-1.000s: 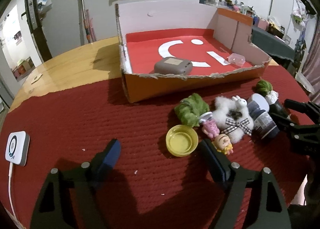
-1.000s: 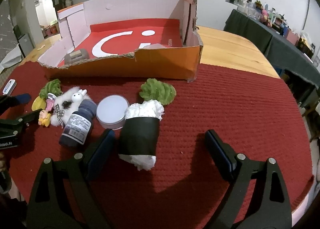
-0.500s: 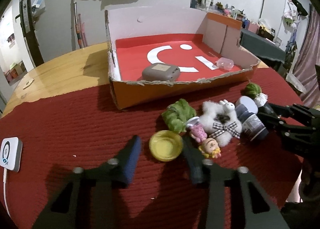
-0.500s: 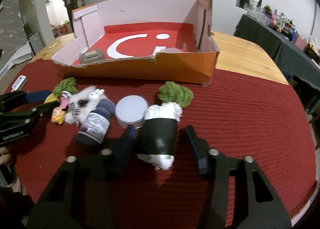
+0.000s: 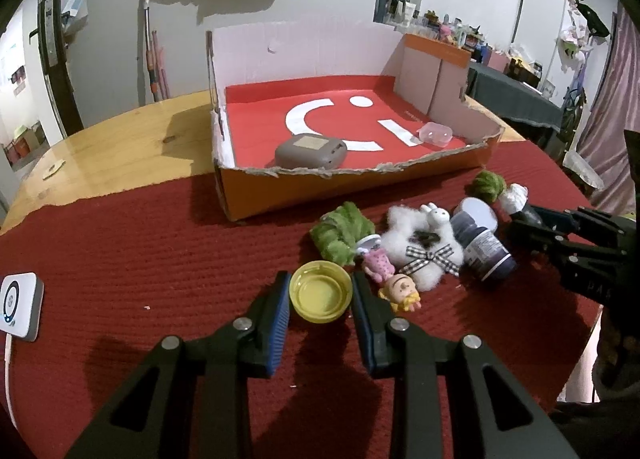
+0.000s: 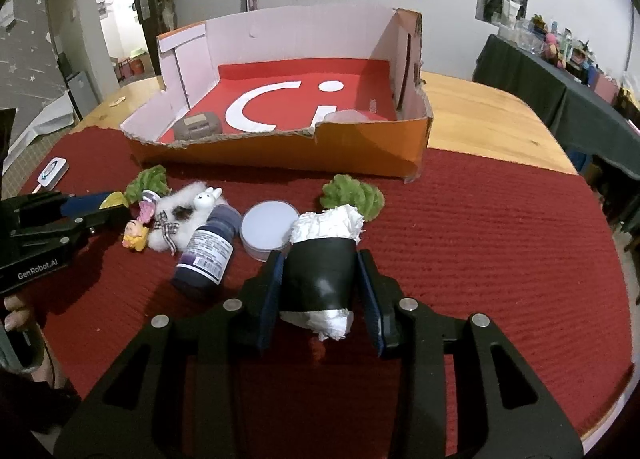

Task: Organize objects
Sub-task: 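Grasp the yellow lid with the left tool while the right tool grasps the black-white roll, then carry the yellow lid and black-white roll into the cardboard box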

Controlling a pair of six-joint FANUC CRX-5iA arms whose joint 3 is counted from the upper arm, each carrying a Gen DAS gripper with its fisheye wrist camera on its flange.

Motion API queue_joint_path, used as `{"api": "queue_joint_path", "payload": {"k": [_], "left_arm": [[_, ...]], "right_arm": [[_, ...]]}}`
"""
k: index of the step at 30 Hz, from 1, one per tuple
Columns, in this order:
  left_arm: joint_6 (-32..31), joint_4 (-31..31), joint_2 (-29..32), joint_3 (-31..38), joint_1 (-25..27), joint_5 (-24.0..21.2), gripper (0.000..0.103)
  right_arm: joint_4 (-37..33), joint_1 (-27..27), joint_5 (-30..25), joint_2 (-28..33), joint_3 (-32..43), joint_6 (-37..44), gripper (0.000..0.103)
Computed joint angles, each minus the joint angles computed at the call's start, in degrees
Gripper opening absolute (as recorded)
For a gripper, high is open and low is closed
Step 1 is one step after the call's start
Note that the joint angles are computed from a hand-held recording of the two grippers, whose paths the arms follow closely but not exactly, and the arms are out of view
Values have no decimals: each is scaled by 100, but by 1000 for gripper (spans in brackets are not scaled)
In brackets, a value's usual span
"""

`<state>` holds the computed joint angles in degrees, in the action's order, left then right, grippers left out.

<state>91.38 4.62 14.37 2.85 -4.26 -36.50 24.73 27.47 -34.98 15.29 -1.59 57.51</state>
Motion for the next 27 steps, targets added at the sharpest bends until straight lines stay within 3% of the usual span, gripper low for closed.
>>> {"api": "queue_joint_path", "payload": {"k": [27], "left_arm": [[68, -213, -242, -41, -53, 160, 31]], "right_arm": [[-227, 5, 51, -126, 41, 202, 35]]}}
